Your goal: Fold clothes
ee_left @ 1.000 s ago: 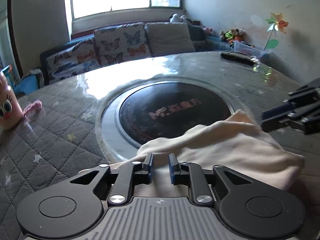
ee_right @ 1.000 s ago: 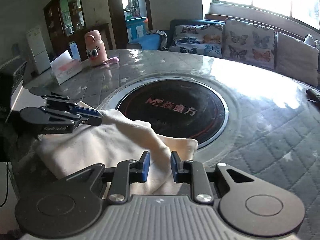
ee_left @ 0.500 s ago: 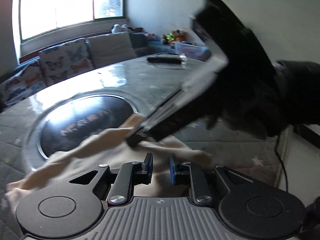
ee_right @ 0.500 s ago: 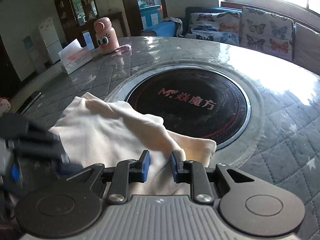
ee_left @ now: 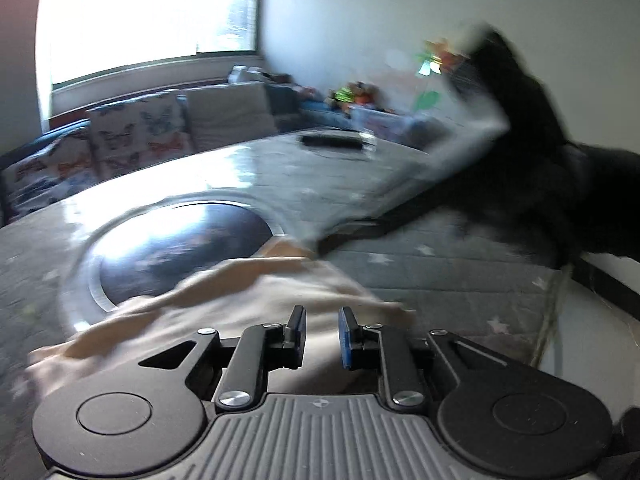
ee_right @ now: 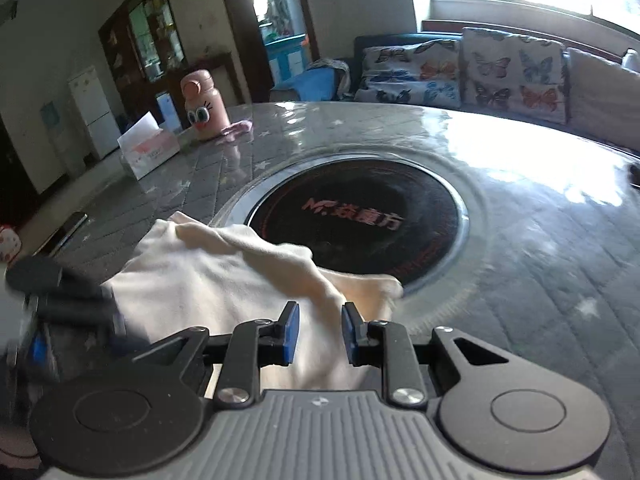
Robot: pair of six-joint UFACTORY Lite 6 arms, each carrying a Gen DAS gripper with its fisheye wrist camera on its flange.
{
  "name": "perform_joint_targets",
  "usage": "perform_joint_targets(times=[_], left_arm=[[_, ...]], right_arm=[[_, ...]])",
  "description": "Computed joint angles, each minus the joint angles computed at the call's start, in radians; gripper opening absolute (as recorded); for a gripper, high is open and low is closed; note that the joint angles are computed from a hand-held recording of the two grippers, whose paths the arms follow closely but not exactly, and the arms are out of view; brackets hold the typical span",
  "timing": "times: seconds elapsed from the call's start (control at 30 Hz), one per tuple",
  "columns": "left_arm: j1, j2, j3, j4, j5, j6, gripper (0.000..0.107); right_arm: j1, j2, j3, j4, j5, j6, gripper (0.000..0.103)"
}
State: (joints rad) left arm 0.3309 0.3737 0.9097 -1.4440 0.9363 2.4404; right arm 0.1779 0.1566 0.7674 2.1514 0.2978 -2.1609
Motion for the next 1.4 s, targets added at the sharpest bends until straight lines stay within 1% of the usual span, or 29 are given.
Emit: perform_joint_targets(times=[0.07,0.1,0.17,0.33,0.47,0.57,0.67,0.9,0.97,1.0,1.03,1.1,1.3,1.4], left_arm=[[0.034,0.012,0.023,-0.01,-0.011,-0.006,0.019],[0.049,0.017,0.032,-0.017,-0.021,-0.007,0.019],[0.074,0.031,0.054,-0.037,-0.044,-0.006,0.019],[0.108,0.078,0.106,-0.071,-0.089,-0.024,0.019],[0.122,0.102,0.121,-0.068,-0.112,-0.027,0.019],[0.134,0.112,0.122,-0.069,-0.12,-0.025,0.02],[0.164,0.113,0.127,-0.057,-0.112,-0.035,0.025],[0.19,0.121,0.137,-0.05,-0.114,-0.047,0.025],[0.189,0.123,0.137,-0.05,-0.121,-0.044,0.025],[0.187,0.124,0.135,-0.052,-0.126,-0.04,0.025],[0.187,0.126,0.134,-0.053,-0.129,-0.038,0.025],[0.189,0.129,0.134,-0.057,-0.133,-0.034,0.025],[0.2,0.134,0.142,-0.06,-0.134,-0.028,0.025],[0.204,0.142,0.146,-0.057,-0.138,-0.027,0.025]], right_arm=[[0.001,-0.071,-0.075,-0.007,-0.02,-0.015,0.022],[0.003,-0.082,-0.084,-0.055,-0.031,0.02,0.022],[0.018,-0.089,-0.108,-0.079,-0.044,0.023,0.022],[0.038,-0.065,-0.127,-0.053,-0.013,-0.035,0.021],[0.024,-0.037,-0.111,-0.025,0.047,-0.029,0.021],[-0.004,-0.008,-0.092,-0.047,0.097,0.017,0.021],[-0.032,0.021,-0.081,-0.042,0.155,0.046,0.021],[-0.051,0.079,-0.074,0.014,0.204,0.066,0.022],[-0.05,0.087,-0.074,0.046,0.22,0.057,0.022],[-0.041,0.099,-0.072,0.089,0.225,0.032,0.019],[-0.031,0.115,-0.066,0.122,0.23,0.016,0.011],[-0.017,0.127,-0.064,0.164,0.239,0.002,0.004],[0.037,0.018,-0.134,0.368,0.197,-0.172,0.002],[0.054,-0.044,-0.173,0.524,0.167,-0.303,0.001]])
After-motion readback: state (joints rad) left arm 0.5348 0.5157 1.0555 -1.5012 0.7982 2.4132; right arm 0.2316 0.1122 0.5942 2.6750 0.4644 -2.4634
